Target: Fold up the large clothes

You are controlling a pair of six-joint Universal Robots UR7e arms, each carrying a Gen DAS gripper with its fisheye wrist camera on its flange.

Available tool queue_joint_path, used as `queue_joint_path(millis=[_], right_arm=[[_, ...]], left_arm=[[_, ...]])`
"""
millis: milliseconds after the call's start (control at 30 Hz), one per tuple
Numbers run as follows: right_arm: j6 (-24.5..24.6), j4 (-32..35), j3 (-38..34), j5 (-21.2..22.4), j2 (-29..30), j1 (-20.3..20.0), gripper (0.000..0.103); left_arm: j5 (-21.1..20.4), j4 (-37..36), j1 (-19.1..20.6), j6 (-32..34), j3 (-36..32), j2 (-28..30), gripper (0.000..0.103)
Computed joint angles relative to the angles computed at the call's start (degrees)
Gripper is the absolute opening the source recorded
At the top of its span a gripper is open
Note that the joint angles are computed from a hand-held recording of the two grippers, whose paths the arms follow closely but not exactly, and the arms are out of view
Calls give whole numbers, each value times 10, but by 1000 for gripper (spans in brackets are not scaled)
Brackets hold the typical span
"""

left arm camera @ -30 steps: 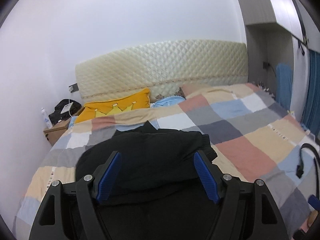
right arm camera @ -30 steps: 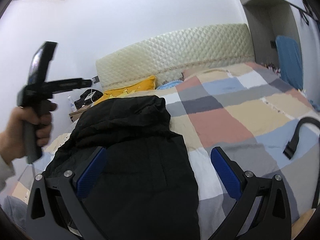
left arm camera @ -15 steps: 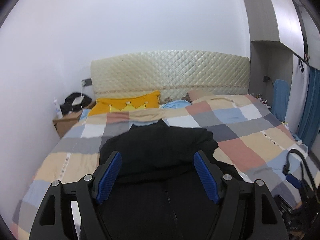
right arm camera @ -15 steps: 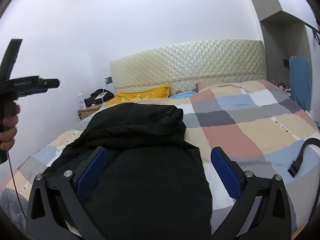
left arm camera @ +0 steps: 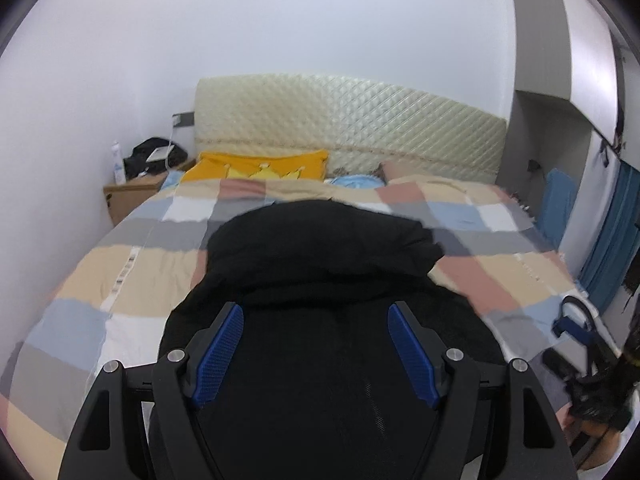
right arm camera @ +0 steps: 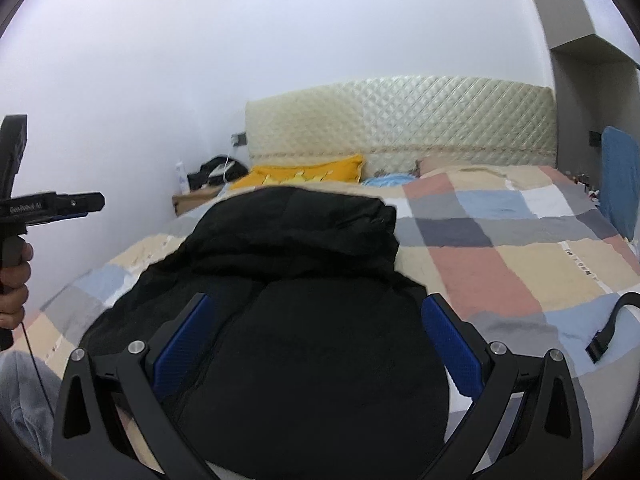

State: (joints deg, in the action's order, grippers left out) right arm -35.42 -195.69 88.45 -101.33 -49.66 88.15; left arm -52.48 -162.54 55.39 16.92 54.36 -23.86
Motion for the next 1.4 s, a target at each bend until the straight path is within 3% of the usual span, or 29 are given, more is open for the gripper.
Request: queue_joint_path(millis=[567,733,900,1000,1267,1400], right_arm=[[23,61,9,-12,-6,6,103],[25,106,-16,-45,6,9,103],[13,198,-52,-78,6,8,103],[-3,237,-80,-126,13,9,103],[153,496,-175,-131,13,-36,103],[245,588,-205,-94,16,-66,101]], left_arm=[[13,-5,46,-54,61,-11,74],[23,34,56,-81,52,-5,74],[14,51,60,-94,54,-7,74],[19,53,60,-96,55,-6,75],[13,65,60,-103,63,-10,74],[4,90,64,-118,56,-9,74]])
